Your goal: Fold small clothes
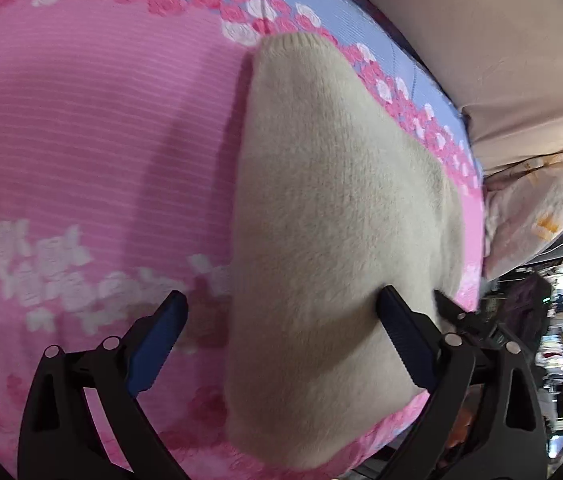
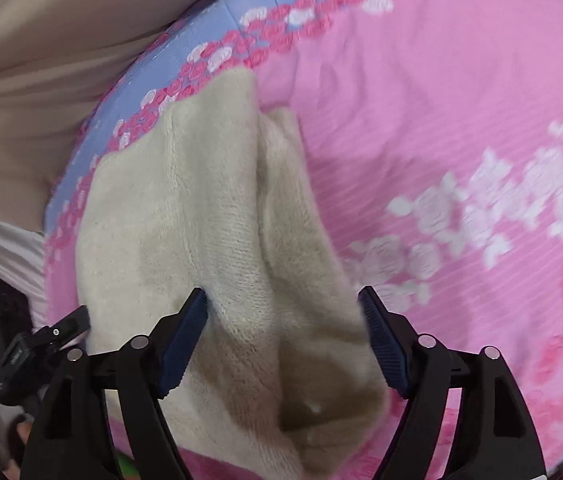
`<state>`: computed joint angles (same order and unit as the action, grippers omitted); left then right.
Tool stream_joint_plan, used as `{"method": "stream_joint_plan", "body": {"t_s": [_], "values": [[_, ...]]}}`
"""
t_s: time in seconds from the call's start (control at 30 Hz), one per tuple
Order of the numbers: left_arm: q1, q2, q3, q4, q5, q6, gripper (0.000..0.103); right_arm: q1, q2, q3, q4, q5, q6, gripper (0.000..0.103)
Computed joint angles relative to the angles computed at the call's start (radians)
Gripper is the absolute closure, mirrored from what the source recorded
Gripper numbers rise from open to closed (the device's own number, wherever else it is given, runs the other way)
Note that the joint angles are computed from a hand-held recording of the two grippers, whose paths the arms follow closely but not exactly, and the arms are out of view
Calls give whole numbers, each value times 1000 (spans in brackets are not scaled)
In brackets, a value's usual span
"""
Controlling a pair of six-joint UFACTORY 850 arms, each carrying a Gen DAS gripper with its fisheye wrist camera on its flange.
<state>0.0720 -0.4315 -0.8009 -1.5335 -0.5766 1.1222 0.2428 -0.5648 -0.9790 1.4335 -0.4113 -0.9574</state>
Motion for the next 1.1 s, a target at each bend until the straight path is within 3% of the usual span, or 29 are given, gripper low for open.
{"method": "stream_joint_plan", "body": {"t_s": [0.13, 0.17, 0.2, 0.23, 0.27, 0.37, 0.43, 0.5, 0.8, 0.97, 1.1], "values": [[-5, -60, -12, -109, -77, 33, 5, -18, -40, 8, 227, -82, -162, 18], [-13, -56, -7, -138, -70, 60, 5, -24, -41, 8, 217, -95, -165, 25], [-31, -60, -17, -125, -56, 61, 5, -31, -50, 4, 230, -149, -198, 45], [-41, -57, -22, -118, -42, 61, 21, -43, -41, 15, 225, -167, -192, 54], [-45, -60, -28, -106, -60, 51, 23, -44, -28, 20, 215, -161, -189, 60], [-74, -22, -30, -66, -19, -11, 39, -50, 23, 40, 234, -160, -229, 67], [-78, 10, -30, -61, -53, -31, 45, -61, 88, 70, 272, -148, -273, 68], [-90, 42, -34, -80, -110, -36, 46, -81, 159, 94, 278, -130, -294, 68], [-222, 185, -158, -153, -228, 53, 46, -220, 554, 179, 318, -48, -395, 69], [-215, 282, -210, -176, -293, 131, 46, -203, 686, 141, 438, -37, -546, 69], [-132, 398, -205, -181, -348, 200, 45, -125, 724, 79, 556, -64, -691, 69]]}}
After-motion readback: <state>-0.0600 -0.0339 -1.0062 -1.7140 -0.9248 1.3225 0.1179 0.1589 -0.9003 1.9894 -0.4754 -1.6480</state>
